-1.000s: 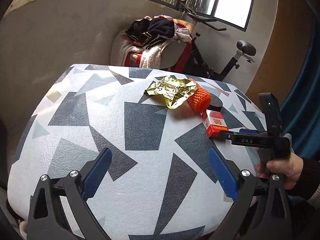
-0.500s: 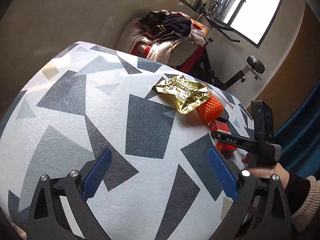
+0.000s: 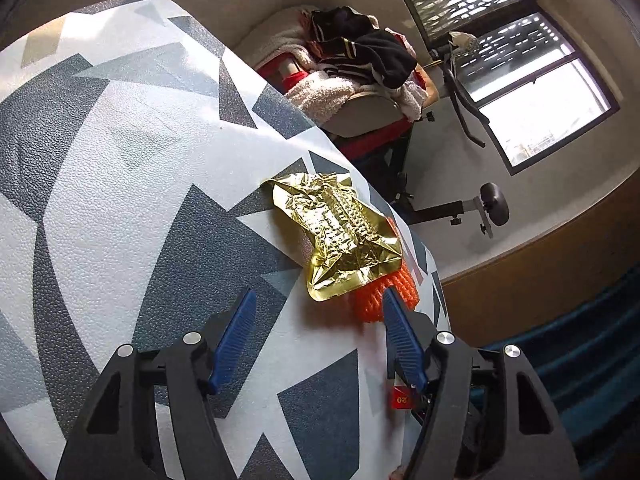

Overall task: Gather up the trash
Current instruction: 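Grasp the red Double Happiness box with the right gripper while the left gripper grasps the gold foil, then lift the red box and gold foil off the table with both grippers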

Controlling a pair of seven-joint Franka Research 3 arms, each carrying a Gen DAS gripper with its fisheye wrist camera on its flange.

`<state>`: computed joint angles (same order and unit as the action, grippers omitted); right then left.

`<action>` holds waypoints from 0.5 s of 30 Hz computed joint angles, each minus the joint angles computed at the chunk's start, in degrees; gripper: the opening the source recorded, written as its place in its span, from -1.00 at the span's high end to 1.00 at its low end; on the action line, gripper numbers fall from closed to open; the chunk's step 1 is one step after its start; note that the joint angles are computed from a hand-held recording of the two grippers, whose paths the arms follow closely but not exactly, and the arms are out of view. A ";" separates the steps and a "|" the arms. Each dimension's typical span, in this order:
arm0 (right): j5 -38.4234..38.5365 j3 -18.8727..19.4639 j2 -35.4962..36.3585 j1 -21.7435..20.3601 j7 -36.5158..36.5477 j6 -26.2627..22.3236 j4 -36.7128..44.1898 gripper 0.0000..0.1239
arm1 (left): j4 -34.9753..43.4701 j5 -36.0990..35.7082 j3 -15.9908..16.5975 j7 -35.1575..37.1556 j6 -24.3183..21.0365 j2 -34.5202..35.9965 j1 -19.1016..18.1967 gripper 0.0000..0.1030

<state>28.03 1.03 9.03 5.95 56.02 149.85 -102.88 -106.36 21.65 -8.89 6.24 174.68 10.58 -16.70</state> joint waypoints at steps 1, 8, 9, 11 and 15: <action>0.58 0.08 0.04 -0.15 -0.37 -0.20 0.09 0.08 | 1.44 -0.84 0.08 -0.54 1.27 1.72 0.31 -0.16; 3.80 0.23 0.27 -0.76 -2.04 -1.08 0.54 0.08 | 10.39 -9.39 -1.20 -0.49 0.52 11.19 2.06 0.19; 4.10 0.22 0.38 -0.84 -2.13 -1.40 0.73 0.08 | 10.93 -9.72 -0.54 -1.12 0.94 11.90 1.54 0.29; 4.90 0.26 0.64 -1.09 -2.63 -2.03 1.16 0.08 | 11.94 -9.42 1.03 -1.99 2.12 13.00 0.38 0.32; 4.96 0.20 0.97 -1.09 -2.58 -2.54 1.55 0.08 | 13.69 -9.48 2.88 -3.74 3.28 14.64 -1.10 0.42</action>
<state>32.99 1.23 10.00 4.86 53.44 147.31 -101.33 -92.67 12.16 -6.01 2.50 177.96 25.22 -17.81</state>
